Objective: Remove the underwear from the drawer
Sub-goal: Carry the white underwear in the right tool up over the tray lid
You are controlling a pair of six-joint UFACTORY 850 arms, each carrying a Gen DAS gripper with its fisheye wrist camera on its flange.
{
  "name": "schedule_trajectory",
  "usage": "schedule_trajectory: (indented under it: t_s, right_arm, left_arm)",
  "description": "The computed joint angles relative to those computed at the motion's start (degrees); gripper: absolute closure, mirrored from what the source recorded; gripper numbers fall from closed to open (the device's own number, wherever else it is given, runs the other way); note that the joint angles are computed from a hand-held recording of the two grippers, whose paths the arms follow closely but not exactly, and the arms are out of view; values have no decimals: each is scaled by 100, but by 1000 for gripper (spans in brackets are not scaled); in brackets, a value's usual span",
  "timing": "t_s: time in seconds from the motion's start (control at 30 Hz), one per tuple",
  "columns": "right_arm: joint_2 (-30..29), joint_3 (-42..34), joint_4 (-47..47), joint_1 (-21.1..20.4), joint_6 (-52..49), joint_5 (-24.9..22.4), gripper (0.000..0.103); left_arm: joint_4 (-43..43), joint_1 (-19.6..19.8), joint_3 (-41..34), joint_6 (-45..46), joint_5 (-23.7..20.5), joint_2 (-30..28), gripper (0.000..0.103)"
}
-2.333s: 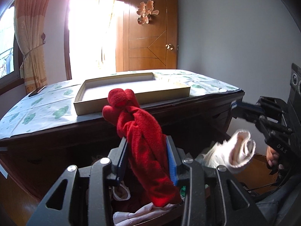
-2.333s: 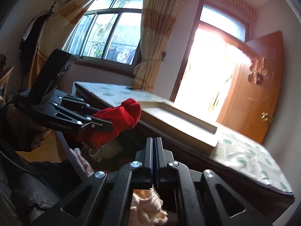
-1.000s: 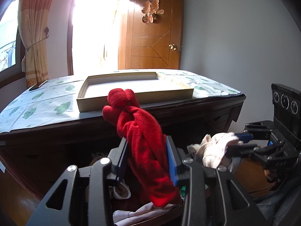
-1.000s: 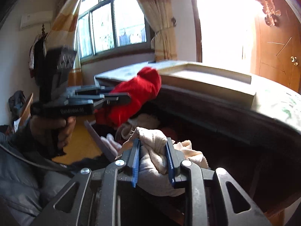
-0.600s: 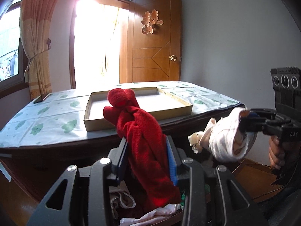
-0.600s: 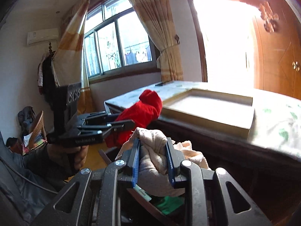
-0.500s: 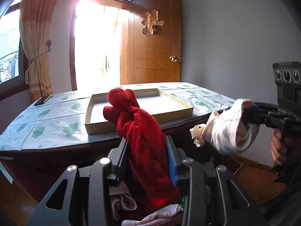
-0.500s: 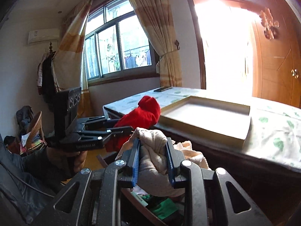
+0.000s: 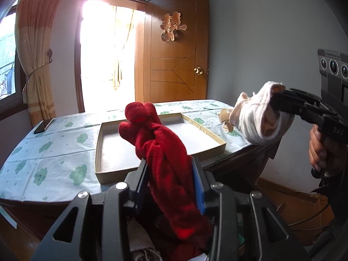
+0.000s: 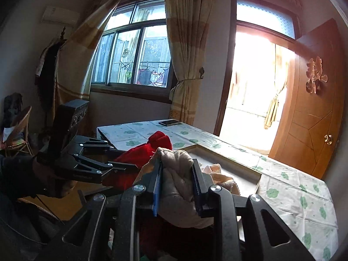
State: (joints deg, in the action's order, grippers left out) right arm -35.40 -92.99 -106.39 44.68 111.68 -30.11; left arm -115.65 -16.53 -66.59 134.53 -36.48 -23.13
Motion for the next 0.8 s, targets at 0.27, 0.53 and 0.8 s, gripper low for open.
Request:
schedule_trajectory:
  t_s: [0.27,0.53,0.8]
  right_arm:
    - [-243,-470,747,-217,-1577,65,77]
    - [-568,-941,1110,-547,-2478,496,77]
    - [-1032,-1571,1961,-1001,-3240,961,77]
  left_arm:
    - [1048,-118,-799,-1125,359,-434,67]
    - [2939,-192,-2221,-3511,516,-1267,67]
    - [5075,-319,-4010,-6183,385,-2323,67]
